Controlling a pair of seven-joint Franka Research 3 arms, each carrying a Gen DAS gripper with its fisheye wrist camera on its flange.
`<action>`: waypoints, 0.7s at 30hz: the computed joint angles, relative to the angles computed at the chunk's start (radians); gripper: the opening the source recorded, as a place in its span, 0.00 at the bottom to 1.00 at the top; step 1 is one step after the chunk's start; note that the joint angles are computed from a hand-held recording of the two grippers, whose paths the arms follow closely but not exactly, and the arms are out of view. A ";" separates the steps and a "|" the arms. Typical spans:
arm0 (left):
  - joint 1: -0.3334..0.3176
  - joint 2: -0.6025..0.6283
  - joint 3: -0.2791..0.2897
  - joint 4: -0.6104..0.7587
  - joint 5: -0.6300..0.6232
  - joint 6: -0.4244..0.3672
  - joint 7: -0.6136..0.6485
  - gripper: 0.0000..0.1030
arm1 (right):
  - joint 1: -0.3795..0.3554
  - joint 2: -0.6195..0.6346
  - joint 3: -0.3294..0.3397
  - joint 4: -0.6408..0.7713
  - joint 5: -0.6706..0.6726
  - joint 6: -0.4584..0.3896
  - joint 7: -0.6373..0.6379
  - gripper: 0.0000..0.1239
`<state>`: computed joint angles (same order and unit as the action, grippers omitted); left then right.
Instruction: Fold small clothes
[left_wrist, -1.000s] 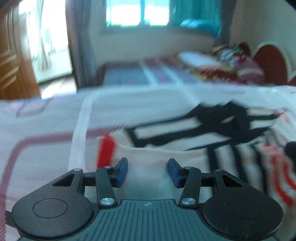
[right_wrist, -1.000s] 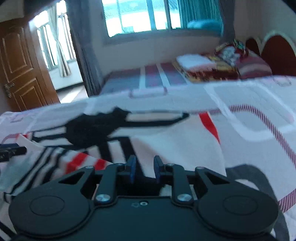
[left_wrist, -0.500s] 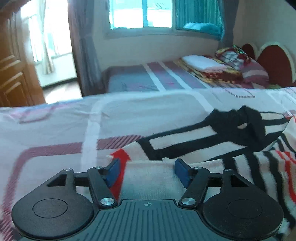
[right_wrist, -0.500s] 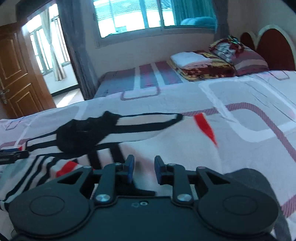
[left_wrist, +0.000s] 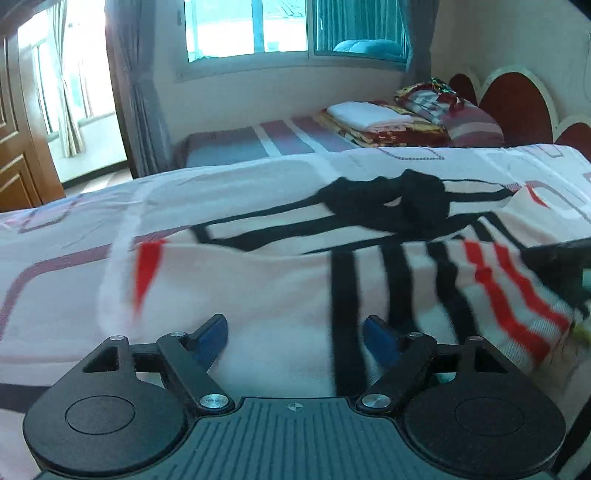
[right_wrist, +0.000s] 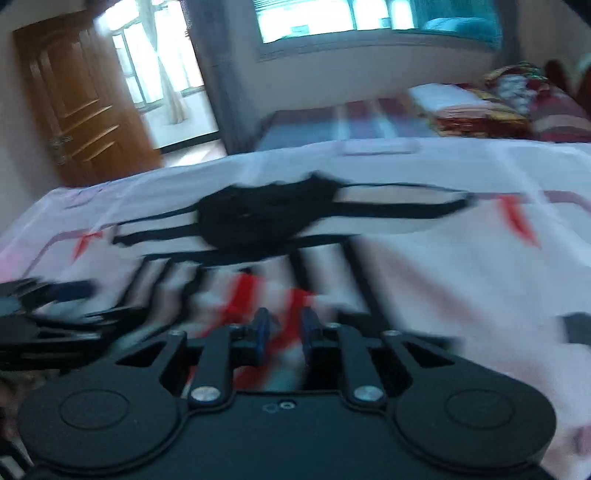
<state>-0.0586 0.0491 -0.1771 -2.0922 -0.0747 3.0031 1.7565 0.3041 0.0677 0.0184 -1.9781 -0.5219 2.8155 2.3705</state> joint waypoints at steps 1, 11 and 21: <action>0.000 -0.022 0.007 -0.017 0.024 -0.003 -0.027 0.79 | -0.034 -0.021 0.020 -0.034 0.017 0.025 0.006 0.02; -0.059 -0.031 0.019 -0.057 0.167 0.045 -0.132 0.84 | -0.086 -0.128 0.074 -0.130 -0.027 -0.029 0.014 0.18; -0.007 -0.098 0.026 -0.141 0.137 0.056 -0.276 0.86 | -0.006 -0.214 -0.036 -0.285 0.484 0.132 -0.196 0.26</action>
<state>-0.0660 -0.0490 -0.1508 -2.2334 0.0627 3.0593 1.4804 0.2986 -0.1462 -0.0177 -2.2630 -0.0374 2.9470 2.1746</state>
